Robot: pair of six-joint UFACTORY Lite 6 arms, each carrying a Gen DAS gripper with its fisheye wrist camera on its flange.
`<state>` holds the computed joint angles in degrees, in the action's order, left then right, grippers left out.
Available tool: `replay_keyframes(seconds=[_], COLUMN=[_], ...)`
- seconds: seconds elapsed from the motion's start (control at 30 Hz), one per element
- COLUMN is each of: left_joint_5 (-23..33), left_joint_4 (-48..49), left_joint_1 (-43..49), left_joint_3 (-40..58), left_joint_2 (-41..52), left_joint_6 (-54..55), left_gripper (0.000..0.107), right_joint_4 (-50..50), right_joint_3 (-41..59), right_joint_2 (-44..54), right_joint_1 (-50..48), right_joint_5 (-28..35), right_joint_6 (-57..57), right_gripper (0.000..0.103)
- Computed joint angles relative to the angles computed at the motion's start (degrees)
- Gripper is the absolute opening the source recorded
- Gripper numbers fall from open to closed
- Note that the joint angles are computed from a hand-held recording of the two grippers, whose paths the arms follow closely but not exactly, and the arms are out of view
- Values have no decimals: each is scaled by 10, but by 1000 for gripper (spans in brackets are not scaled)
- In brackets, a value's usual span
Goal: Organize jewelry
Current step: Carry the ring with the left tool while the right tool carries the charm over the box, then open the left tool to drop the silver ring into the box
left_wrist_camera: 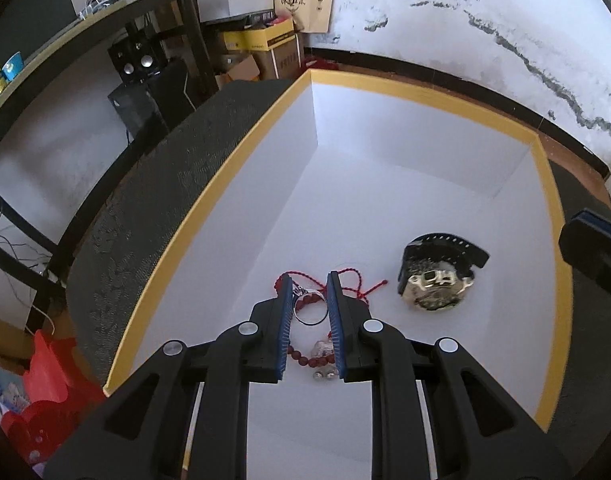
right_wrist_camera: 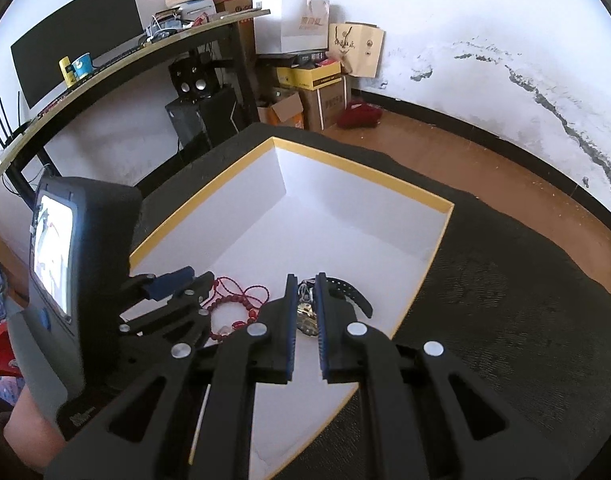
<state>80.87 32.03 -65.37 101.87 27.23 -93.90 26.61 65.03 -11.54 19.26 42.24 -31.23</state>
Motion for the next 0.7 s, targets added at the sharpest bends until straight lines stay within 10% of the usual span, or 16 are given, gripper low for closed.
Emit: replay_keyframes(seconds=[0.57,0.7], left_joint_5=[-43,-26], left_joint_4=[-5,1], left_joint_1=[6,-6], left_joint_3=[-62,-52], left_joint_2=[-30,-29], left_joint_6=[-16,-25], left_gripper=[21,67], right_joint_4=[-16,-11], right_joint_3=[2,5], right_joint_2=[22,21], right_joint_1=[17,12], right_joint_5=[-22,-18], right_joint_6=[19,15], right_gripper=[9,9])
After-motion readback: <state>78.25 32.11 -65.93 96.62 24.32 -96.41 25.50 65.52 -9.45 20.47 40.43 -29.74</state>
